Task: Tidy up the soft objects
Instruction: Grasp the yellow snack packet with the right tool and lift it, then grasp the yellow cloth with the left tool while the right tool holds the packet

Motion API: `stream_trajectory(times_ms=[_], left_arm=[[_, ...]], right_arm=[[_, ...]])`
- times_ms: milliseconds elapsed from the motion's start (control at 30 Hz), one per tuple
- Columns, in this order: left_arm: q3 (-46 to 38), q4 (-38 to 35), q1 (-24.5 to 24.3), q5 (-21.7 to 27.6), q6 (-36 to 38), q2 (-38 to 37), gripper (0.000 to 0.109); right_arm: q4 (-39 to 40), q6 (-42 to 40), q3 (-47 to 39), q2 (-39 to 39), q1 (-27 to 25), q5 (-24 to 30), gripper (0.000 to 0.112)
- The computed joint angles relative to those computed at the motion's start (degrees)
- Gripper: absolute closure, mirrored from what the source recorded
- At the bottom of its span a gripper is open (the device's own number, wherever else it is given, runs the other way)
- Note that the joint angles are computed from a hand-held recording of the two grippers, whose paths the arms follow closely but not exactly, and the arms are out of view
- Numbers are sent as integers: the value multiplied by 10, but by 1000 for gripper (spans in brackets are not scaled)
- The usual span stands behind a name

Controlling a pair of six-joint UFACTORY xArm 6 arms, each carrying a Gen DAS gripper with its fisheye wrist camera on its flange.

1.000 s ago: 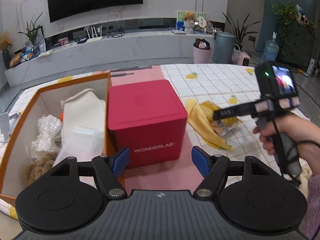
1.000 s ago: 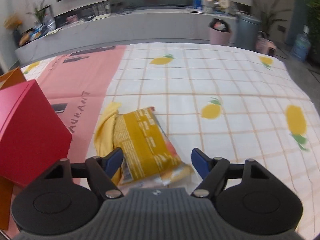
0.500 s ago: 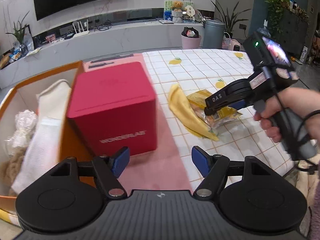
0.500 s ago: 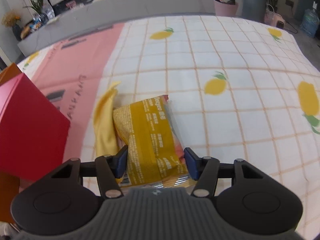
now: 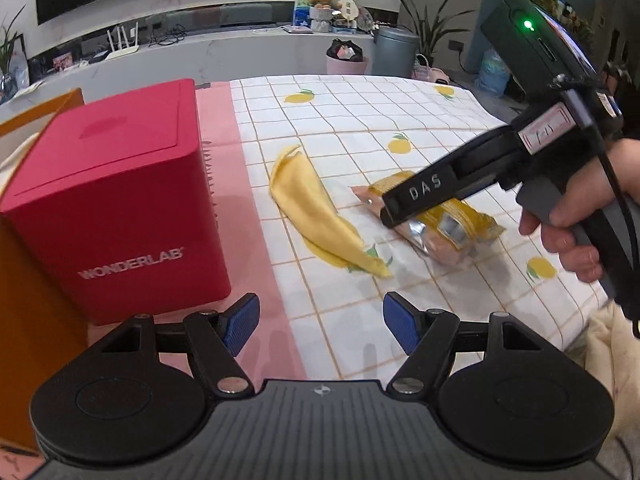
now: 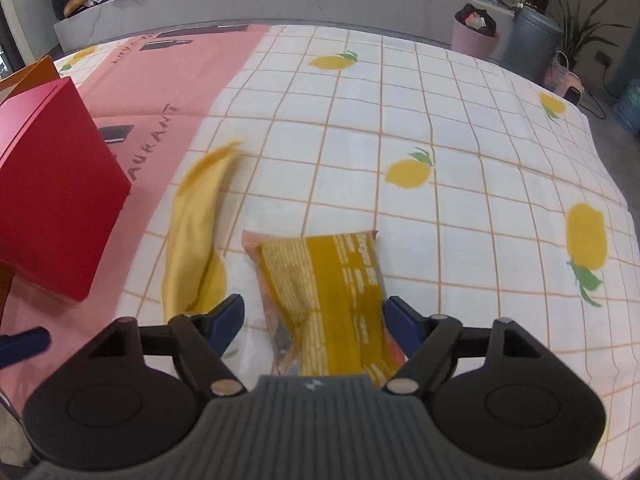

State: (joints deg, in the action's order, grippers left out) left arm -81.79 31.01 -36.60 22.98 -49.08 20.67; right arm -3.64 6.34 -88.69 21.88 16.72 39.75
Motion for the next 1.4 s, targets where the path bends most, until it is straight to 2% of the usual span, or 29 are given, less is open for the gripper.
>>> stream_trajectory(times_ms=[100,233,333,467,533,667,800,967,1200,1333,1367,1400], left_arm=[[-23,11,3,-7,-21,21,26],[-58,0,4,-8,-21,51,26],[-89,33,1,6,-46,73,26],[-126,65,1,21,-60,99,26],[-146,54,1,34,-68,111,25],[-170,-18,1,31,-9,132,25],[-194,0,-10,58,-13,148,25],[-246,-30,-15,79,2,185,25],[-321,59,-22,130,-78,233,24],[-329,82,-21,127,-88,241,25],[-323,88,-21,122,-90,238,26],[-308,106,-21,113,-104,230,36]], right_arm=[[-22,17,-15,12,0,20,35],[-24,7,-10,14,-3,17,39],[0,-1,-10,12,-8,17,47],[18,6,-4,8,-13,7,50],[30,7,3,6,-18,-6,52],[52,50,15,-2,-33,-30,55],[79,77,44,-25,-51,-70,57],[121,100,88,-61,-73,-126,60],[105,130,102,-68,-89,-128,60],[111,128,107,-71,-91,-144,60],[110,131,110,-73,-90,-152,60],[109,132,112,-75,-89,-157,60]])
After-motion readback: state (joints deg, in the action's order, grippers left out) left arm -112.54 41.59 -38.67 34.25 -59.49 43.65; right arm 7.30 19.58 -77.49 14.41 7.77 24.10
